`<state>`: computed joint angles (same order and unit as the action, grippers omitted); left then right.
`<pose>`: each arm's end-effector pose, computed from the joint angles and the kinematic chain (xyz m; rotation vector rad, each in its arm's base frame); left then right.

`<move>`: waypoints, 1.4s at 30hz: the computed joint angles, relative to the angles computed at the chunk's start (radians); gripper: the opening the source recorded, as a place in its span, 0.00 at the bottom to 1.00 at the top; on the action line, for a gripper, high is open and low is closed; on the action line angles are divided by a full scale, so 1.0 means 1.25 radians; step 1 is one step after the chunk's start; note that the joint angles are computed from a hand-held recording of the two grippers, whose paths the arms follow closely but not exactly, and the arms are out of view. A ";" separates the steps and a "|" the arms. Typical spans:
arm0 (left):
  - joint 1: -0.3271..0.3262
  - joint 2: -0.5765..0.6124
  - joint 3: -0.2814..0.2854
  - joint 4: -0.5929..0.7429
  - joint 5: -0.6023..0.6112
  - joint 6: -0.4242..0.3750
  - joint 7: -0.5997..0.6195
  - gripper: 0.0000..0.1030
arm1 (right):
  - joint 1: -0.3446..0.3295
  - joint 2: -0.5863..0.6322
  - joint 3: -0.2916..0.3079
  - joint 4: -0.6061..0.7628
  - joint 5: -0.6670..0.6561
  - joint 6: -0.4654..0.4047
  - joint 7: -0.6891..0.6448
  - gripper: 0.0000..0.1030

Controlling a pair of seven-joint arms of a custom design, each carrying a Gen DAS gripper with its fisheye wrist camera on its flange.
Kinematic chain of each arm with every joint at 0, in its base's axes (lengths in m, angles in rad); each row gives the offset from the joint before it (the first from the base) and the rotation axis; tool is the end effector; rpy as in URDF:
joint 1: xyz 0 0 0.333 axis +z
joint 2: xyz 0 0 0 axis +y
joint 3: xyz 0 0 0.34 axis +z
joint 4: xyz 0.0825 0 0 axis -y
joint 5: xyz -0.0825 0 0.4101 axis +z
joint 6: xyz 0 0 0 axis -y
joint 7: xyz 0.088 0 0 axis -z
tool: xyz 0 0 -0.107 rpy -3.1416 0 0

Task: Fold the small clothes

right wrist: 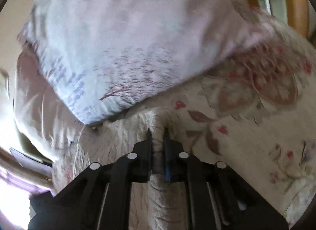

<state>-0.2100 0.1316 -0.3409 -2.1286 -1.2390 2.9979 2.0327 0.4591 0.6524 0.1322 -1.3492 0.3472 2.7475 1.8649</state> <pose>0.5501 -0.2525 0.4062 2.1554 -1.7905 1.2794 0.7003 0.4172 0.4378 -1.6313 1.6834 0.0583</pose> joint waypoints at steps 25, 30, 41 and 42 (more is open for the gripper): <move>0.029 0.062 0.006 0.086 0.156 -0.026 -0.137 0.70 | -0.139 -0.142 0.147 -0.242 0.214 0.031 -0.161 0.62; 0.074 0.105 -0.031 0.124 0.197 -0.041 -0.190 0.70 | -0.153 -0.123 0.158 -0.225 0.335 -0.022 -0.249 0.62; 0.129 0.157 -0.097 0.174 0.082 -0.026 -0.116 0.61 | -0.135 -0.090 0.150 -0.180 0.502 -0.086 -0.433 0.55; 0.132 0.159 -0.101 0.176 0.076 -0.024 -0.110 0.58 | -0.131 -0.087 0.146 -0.177 0.503 -0.090 -0.435 0.51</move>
<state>-0.0449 0.3308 -0.4676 -1.9083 -1.1444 2.9681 1.8958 0.2956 0.5436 0.3152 -1.5703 0.9759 2.6346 1.3216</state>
